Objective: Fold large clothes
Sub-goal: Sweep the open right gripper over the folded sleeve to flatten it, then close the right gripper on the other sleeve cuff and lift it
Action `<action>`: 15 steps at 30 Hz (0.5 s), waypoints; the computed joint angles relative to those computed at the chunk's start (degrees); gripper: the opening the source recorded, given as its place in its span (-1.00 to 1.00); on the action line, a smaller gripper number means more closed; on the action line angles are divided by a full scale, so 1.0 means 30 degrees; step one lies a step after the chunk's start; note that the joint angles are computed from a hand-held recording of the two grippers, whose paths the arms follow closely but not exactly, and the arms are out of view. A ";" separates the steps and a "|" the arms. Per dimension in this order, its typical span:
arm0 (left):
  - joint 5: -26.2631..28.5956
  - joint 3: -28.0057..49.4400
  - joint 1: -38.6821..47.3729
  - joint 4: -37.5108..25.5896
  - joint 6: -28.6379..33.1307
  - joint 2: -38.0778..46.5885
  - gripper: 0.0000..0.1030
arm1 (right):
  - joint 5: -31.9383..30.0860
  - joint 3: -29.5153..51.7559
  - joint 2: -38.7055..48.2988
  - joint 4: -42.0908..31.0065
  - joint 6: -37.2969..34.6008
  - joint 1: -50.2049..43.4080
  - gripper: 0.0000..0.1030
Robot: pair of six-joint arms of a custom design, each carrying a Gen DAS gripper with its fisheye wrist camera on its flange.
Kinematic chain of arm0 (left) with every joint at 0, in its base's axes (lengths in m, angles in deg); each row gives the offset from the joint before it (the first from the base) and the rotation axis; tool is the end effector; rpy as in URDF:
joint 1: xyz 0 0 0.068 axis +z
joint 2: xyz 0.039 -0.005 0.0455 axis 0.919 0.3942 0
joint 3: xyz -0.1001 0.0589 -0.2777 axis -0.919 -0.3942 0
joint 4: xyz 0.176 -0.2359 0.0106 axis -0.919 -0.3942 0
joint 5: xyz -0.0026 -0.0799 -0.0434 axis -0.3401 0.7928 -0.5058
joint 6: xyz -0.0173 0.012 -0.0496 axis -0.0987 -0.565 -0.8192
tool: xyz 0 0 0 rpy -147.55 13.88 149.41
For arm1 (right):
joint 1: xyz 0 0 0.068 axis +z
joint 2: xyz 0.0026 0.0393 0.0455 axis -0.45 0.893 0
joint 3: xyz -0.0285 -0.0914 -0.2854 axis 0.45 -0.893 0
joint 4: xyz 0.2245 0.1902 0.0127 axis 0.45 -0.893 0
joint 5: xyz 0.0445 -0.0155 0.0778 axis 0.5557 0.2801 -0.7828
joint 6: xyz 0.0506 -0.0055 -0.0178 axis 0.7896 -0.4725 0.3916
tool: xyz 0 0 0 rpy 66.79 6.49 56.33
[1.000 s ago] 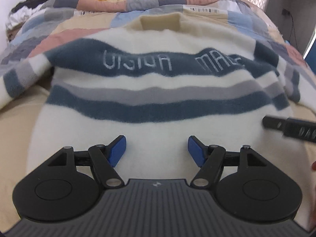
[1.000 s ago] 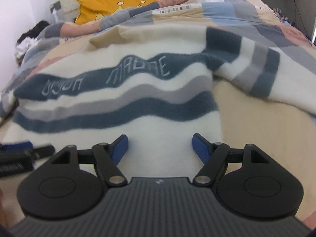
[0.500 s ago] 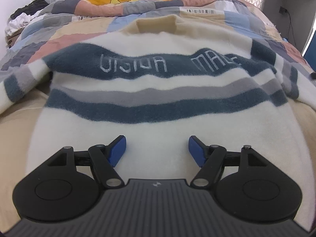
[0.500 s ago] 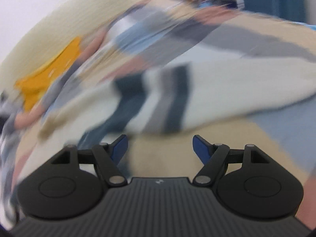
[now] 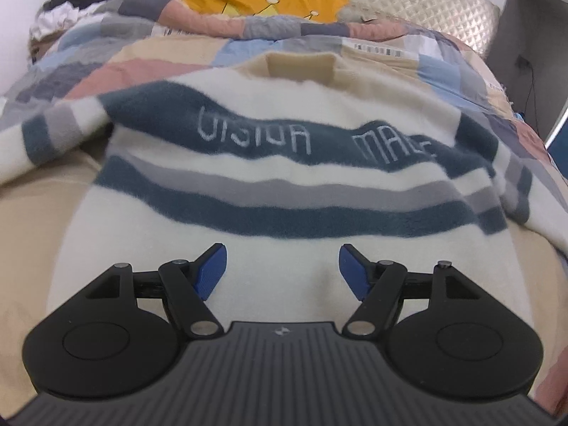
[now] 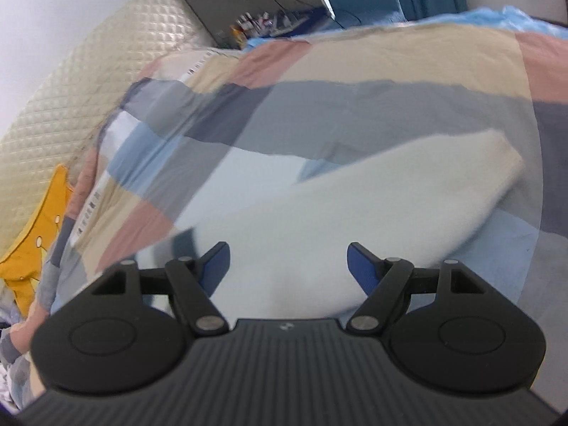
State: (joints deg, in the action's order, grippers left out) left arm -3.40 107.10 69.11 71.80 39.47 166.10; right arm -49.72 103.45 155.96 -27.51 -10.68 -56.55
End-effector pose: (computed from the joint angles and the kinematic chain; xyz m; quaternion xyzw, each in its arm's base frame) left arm 0.2750 0.0020 0.0867 0.0477 0.9220 -0.1053 0.3694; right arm 0.1999 -0.1154 0.1093 0.5291 0.7426 0.0282 0.4096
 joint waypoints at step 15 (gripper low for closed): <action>-0.0376 0.0452 -0.0350 0.0271 -0.0295 0.1218 0.45 | -0.2493 -0.0339 0.3630 0.3729 0.1618 -0.1953 0.82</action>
